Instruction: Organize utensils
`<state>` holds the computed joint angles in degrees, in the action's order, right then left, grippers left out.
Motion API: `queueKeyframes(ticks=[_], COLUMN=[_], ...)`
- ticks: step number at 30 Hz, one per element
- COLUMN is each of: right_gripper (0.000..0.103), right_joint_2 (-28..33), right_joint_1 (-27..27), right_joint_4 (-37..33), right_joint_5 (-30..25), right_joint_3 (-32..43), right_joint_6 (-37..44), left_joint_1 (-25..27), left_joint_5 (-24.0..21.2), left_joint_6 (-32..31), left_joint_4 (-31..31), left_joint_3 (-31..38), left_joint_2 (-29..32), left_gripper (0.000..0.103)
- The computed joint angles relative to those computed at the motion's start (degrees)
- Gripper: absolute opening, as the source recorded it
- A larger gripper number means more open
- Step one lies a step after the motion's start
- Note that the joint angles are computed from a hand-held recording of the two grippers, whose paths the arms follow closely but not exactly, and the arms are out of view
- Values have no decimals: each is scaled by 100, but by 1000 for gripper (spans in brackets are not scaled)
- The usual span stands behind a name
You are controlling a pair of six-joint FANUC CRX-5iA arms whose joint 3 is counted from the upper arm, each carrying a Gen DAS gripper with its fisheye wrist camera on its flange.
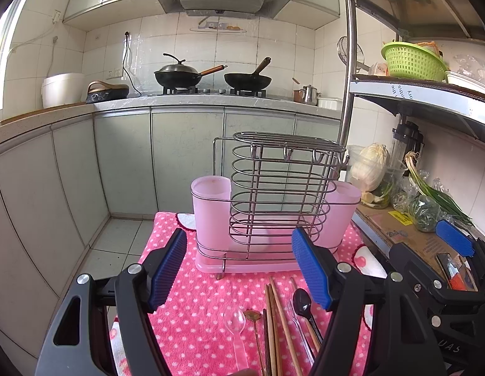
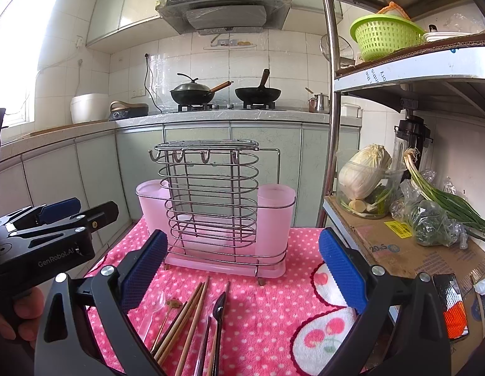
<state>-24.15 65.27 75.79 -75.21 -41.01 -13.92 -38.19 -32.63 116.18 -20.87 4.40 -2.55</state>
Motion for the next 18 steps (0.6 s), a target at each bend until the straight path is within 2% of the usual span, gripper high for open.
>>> queueKeyframes(ticks=[18], right_gripper=[98], right_joint_2=[-11], right_joint_1=[-1], right_joint_4=[54], right_joint_5=[-34], right_joint_3=[24], right_joint_6=[27], left_joint_1=[-37], left_joint_5=[-12], left_joint_6=[43], left_joint_4=[-38], left_joint_3=[33], left_joint_2=[-16], left_gripper=[69])
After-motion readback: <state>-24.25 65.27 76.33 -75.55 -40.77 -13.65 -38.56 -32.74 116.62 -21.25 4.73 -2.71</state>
